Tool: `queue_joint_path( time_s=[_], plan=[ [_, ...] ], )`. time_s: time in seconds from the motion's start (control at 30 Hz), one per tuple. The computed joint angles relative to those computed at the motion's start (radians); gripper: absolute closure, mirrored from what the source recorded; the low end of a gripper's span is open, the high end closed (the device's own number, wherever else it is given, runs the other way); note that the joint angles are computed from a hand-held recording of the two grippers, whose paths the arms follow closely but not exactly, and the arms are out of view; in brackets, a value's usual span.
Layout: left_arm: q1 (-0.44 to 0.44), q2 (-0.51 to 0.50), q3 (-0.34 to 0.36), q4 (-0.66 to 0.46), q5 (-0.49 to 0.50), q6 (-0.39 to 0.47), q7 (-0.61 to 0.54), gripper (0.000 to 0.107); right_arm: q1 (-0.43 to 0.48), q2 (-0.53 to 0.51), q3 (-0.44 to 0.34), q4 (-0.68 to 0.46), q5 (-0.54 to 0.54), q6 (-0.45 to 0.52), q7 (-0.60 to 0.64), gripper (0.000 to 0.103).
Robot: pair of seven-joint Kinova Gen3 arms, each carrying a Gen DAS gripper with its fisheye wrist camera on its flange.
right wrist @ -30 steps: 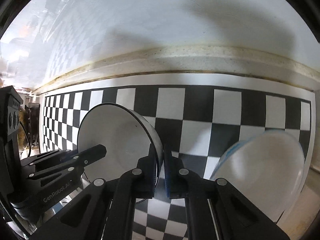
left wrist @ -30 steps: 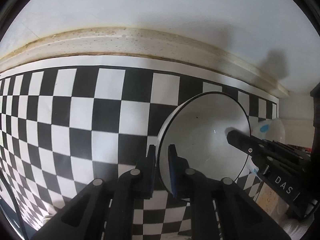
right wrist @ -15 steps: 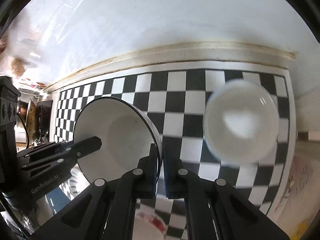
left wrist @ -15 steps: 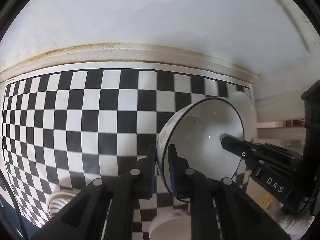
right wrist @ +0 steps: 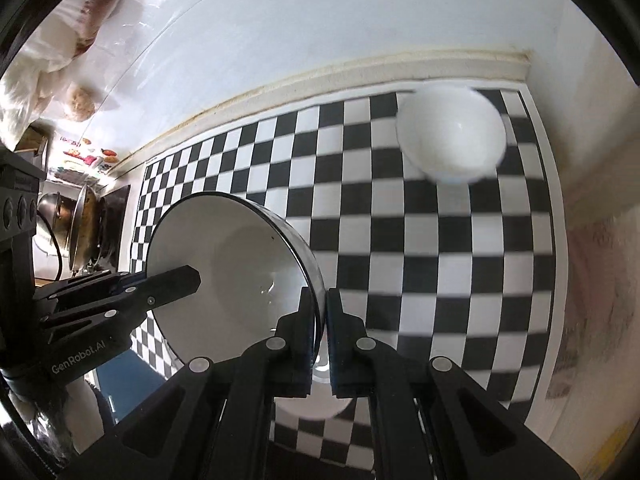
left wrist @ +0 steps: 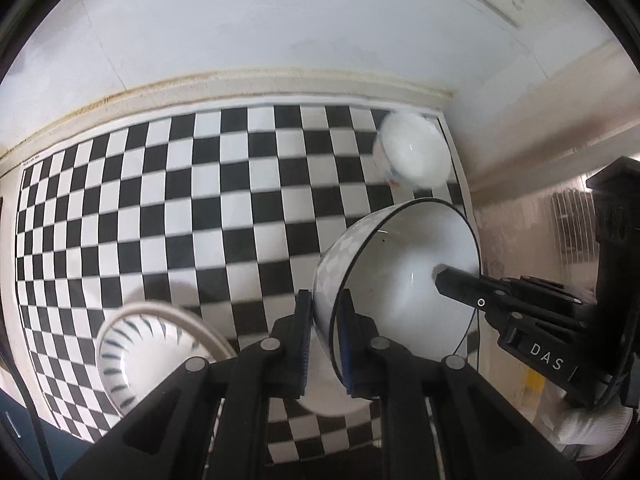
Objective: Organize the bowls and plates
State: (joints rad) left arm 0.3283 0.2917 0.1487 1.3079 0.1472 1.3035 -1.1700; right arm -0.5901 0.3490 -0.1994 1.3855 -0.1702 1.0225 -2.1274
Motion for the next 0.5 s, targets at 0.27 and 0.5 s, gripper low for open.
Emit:
queue_joint_path(
  time_s=[0.27, 0.5],
  plan=[
    [0.017, -0.049, 0.020, 0.104, 0.037, 0.003, -0.009, 0.097, -0.025, -0.060, -0.023, 0.162, -0.024, -0.084, -0.057, 0.096],
    [0.039, 0.007, 0.026, 0.159, 0.043, -0.004, -0.001, 0.097, -0.019, -0.016, -0.039, 0.246, -0.068, -0.127, -0.043, 0.096]
  ],
)
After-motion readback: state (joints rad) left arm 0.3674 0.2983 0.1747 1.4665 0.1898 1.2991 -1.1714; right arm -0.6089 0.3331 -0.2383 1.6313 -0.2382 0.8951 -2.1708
